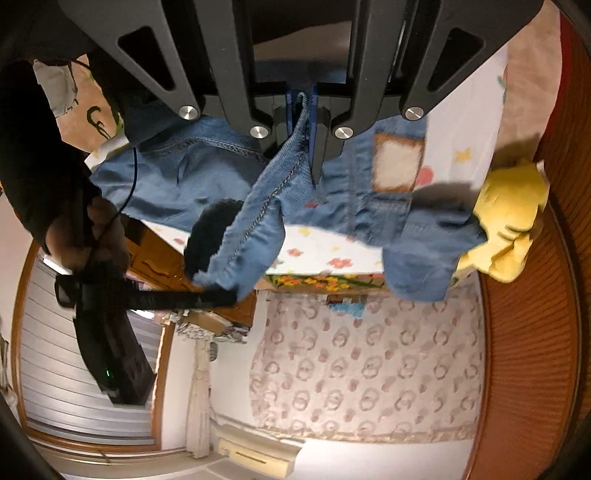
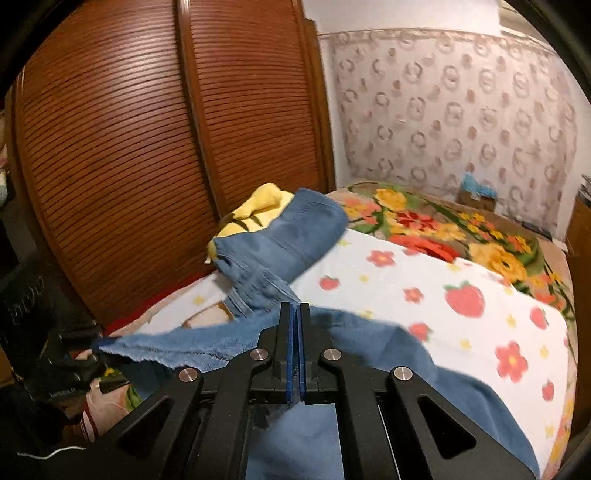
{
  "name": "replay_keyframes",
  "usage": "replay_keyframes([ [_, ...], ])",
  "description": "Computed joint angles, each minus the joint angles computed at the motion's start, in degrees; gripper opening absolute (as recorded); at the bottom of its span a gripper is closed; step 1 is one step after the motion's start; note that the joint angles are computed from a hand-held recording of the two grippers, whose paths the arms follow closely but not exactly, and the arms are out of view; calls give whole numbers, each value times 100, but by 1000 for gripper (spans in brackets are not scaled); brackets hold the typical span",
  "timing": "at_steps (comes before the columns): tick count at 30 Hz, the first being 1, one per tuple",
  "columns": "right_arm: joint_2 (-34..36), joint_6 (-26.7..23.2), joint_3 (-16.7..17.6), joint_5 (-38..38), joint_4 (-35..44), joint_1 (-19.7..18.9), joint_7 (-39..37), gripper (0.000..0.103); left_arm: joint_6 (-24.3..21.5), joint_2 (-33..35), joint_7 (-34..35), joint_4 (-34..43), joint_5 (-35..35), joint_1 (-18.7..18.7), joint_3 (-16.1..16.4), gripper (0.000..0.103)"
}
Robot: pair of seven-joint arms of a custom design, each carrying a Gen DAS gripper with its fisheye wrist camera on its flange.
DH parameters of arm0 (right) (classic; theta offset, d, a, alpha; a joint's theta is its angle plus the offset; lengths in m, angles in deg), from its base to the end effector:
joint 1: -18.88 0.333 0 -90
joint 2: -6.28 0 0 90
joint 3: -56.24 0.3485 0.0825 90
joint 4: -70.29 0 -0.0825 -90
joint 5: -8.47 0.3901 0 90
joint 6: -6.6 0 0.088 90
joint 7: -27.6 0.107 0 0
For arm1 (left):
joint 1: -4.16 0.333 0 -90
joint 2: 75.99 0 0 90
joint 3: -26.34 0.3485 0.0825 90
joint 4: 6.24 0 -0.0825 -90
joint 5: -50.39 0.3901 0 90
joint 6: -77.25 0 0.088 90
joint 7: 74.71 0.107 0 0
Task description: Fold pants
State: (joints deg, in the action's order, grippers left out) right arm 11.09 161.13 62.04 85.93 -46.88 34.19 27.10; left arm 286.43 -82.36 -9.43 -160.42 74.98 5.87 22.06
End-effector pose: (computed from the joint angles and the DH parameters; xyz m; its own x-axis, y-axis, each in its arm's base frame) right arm 0.5756 0.1857 0.4717 0.7577 -0.6498 -0.0615 -0.3998 -0.3876 -0.8306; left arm 0.4443 -0.0742 0.4215 -0.1908 -0.9716 0.1400 -0.5233 -0.0200 -0.8519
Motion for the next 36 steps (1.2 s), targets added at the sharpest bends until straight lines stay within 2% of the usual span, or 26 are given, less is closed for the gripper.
replay_keyframes([
  [6, 738, 265, 197, -982, 736, 212, 793, 1, 7, 242, -492, -33, 594, 120, 236, 7],
  [12, 1349, 474, 300, -2318, 1334, 321, 1968, 1, -107, 486, -856, 66, 930, 313, 237, 8],
  [15, 1643, 477, 282, -2946, 1633, 383, 2623, 1, -247, 501, -886, 90, 922, 366, 192, 16],
  [16, 1724, 521, 275, -3119, 1725, 410, 2843, 2, -290, 481, -886, 87, 906, 370, 179, 21],
  [17, 1763, 487, 280, -3247, 1780, 395, 3032, 5, -295, 477, -941, 92, 969, 385, 194, 25],
  [19, 1821, 486, 327, -3460, 1879, 366, 3337, 17, -265, 461, -980, 70, 1003, 413, 209, 44],
  [20, 1854, 571, 321, -3617, 1911, 393, 3505, 32, -231, 443, -941, 47, 950, 420, 202, 46],
  [21, 1828, 682, 335, -3736, 1870, 392, 3607, 36, -216, 413, -859, 16, 844, 419, 181, 46],
  [24, 1644, 779, 613, -3649, 1660, 94, 3431, 37, -185, 332, -534, -49, 419, 393, 102, 46],
  [27, 1348, 1035, 728, -3434, 1234, -108, 3150, 37, 9, 232, 18, -166, -262, 327, -43, 46],
  [29, 1148, 1140, 808, -3149, 917, -279, 2822, 37, 58, 211, 135, -160, -345, 279, -43, 46],
  [32, 836, 1177, 698, -2924, 442, -361, 2596, 37, 86, 257, 46, -71, -122, 217, 26, 44],
  [34, 667, 1244, 548, -2963, 195, -296, 2641, 38, 57, 344, -11, 19, 23, 193, 43, 32],
  [36, 591, 1353, 454, -2943, -11, -278, 2624, 38, -12, 429, -137, 110, 216, 184, 61, 31],
])
